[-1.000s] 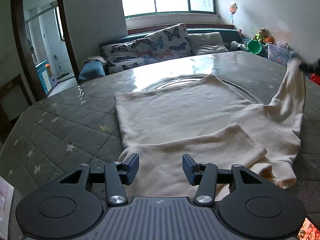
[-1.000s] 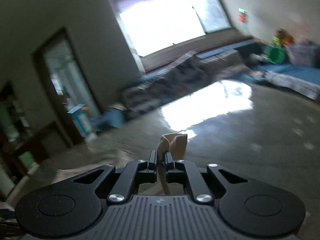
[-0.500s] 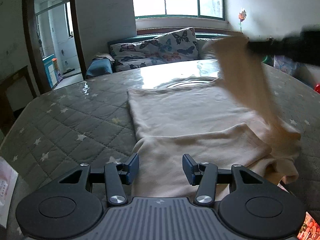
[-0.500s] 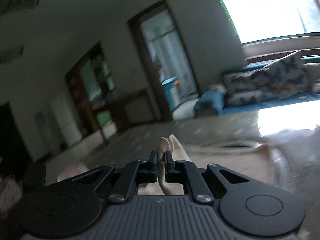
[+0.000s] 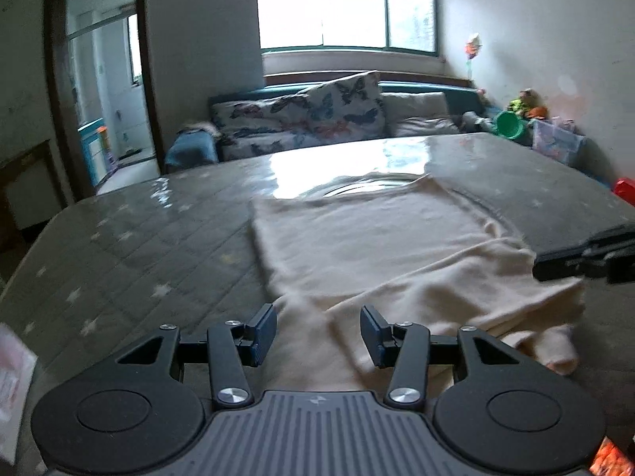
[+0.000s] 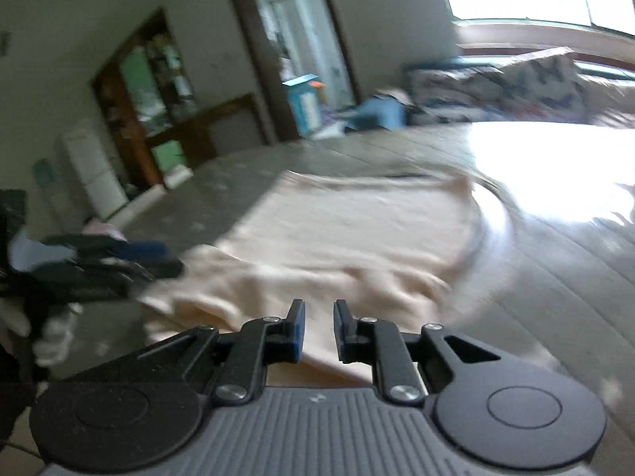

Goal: Fold clothes

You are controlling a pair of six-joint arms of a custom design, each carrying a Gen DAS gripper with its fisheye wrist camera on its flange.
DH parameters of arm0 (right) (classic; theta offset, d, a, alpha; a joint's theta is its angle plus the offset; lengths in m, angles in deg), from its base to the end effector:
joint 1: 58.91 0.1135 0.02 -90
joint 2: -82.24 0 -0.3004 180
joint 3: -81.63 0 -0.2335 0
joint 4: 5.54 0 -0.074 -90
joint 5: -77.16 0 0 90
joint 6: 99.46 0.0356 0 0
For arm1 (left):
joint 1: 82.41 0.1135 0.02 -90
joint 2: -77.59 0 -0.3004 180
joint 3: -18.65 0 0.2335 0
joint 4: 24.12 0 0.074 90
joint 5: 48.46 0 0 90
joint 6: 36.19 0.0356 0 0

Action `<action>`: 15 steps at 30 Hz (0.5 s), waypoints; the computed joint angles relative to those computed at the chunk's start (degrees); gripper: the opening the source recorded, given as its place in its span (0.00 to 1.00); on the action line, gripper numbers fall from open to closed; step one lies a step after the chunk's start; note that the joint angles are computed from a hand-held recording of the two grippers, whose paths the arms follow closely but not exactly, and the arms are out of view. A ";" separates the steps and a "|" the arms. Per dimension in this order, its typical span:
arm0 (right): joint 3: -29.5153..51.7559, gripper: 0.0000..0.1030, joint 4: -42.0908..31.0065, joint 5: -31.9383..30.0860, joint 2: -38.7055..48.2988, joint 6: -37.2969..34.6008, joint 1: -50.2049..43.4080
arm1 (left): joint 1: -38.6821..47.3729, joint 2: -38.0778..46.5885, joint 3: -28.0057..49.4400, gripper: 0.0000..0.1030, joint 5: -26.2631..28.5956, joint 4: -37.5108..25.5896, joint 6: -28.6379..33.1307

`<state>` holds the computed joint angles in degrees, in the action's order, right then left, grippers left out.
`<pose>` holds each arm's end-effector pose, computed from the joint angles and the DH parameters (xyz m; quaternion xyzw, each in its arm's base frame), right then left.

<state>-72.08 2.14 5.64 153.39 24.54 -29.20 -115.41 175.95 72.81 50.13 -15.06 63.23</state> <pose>0.1570 0.0766 0.1680 0.1045 0.8807 0.1096 0.4488 0.2658 -0.1789 0.1851 0.3524 0.8126 -0.1589 0.4361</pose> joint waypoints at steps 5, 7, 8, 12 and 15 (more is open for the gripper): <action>-1.66 0.15 -4.88 -0.22 -1.43 -0.79 -0.26 | -3.89 3.04 2.07 0.48 -0.10 -0.01 1.76; -0.76 0.18 -7.95 1.05 -2.71 -2.15 1.03 | -4.53 3.70 2.28 0.48 -0.68 -0.76 2.88; -0.25 0.18 -8.57 1.17 -3.17 -2.64 1.08 | -4.83 4.02 2.37 0.48 -0.96 -1.13 3.42; 0.61 0.18 -4.06 0.48 -1.37 -5.99 -1.51 | -4.84 3.75 1.73 0.47 -1.31 -0.96 3.36; 0.58 0.19 5.48 -2.49 4.88 -8.99 -6.50 | -4.74 3.13 1.00 0.33 -1.55 0.01 2.86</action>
